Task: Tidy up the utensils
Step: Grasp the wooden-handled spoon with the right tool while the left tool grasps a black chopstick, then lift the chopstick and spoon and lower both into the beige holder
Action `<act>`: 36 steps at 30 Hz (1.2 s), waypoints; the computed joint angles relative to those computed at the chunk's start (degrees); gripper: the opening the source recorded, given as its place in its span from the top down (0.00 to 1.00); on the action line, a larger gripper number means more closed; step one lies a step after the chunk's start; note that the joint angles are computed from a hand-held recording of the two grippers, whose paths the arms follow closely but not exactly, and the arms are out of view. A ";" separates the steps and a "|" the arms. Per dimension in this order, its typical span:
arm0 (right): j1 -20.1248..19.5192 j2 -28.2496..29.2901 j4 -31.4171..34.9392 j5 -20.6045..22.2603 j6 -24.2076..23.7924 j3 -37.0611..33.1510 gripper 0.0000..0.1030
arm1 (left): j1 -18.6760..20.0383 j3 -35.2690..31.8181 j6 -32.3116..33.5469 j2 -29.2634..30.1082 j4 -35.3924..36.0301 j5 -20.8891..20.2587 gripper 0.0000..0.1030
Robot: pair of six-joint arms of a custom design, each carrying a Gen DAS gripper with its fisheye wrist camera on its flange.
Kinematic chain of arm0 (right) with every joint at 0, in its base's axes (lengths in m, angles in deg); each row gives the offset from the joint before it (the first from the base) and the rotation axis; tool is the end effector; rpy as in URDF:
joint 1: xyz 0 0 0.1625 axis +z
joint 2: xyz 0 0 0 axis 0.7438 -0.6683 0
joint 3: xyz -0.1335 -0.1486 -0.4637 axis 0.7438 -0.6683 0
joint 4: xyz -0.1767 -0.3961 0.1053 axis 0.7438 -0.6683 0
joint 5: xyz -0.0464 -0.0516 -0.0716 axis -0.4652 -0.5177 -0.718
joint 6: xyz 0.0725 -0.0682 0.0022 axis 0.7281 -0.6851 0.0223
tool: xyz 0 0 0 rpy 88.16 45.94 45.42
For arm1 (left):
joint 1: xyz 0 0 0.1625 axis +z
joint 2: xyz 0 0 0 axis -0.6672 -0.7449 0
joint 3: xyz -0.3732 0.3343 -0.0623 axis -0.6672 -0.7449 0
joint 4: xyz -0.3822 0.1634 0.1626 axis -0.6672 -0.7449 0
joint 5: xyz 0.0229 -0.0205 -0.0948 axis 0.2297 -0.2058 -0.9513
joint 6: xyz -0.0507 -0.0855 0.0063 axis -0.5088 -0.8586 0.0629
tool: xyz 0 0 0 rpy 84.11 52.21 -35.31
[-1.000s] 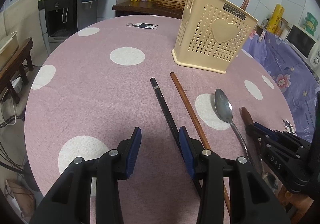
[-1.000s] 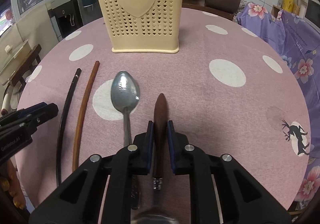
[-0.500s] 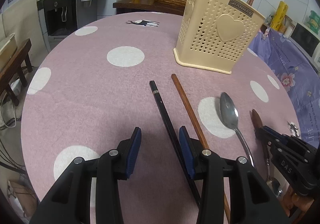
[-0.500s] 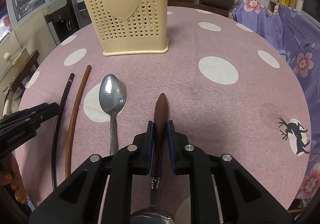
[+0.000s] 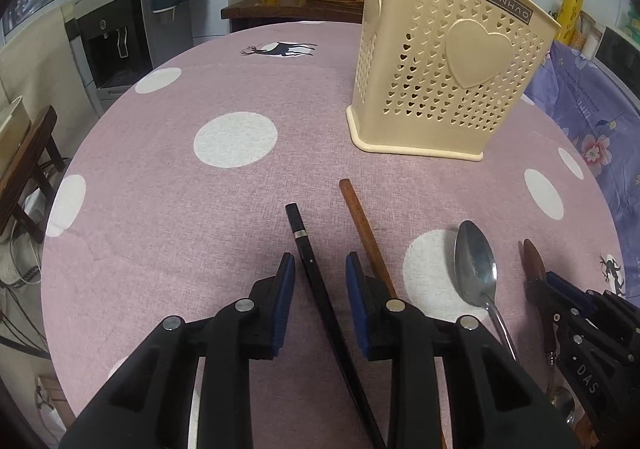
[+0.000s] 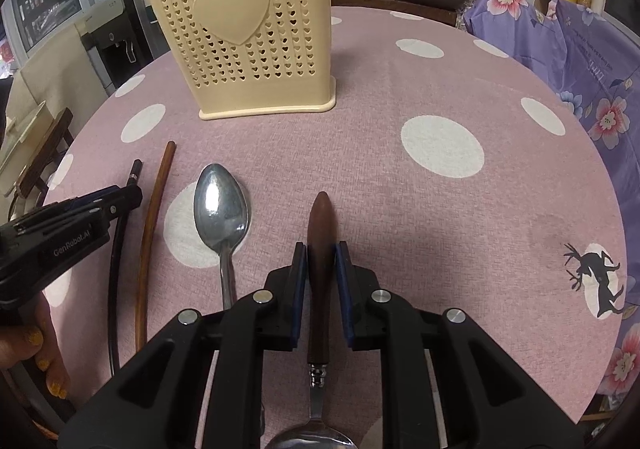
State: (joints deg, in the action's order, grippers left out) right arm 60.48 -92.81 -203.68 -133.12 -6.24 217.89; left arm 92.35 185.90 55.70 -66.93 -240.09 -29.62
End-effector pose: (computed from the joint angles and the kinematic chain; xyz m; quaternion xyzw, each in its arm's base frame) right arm 0.1997 -0.3830 -0.0226 0.1103 -0.8967 0.2931 0.3129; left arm -0.0413 -0.3771 0.1344 0.1517 0.8938 -0.2780 0.3176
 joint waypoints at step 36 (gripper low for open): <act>-0.80 -3.34 -23.76 13.73 -8.27 9.74 0.84 | -6.82 5.05 3.54 -9.74 -9.63 -4.17 0.92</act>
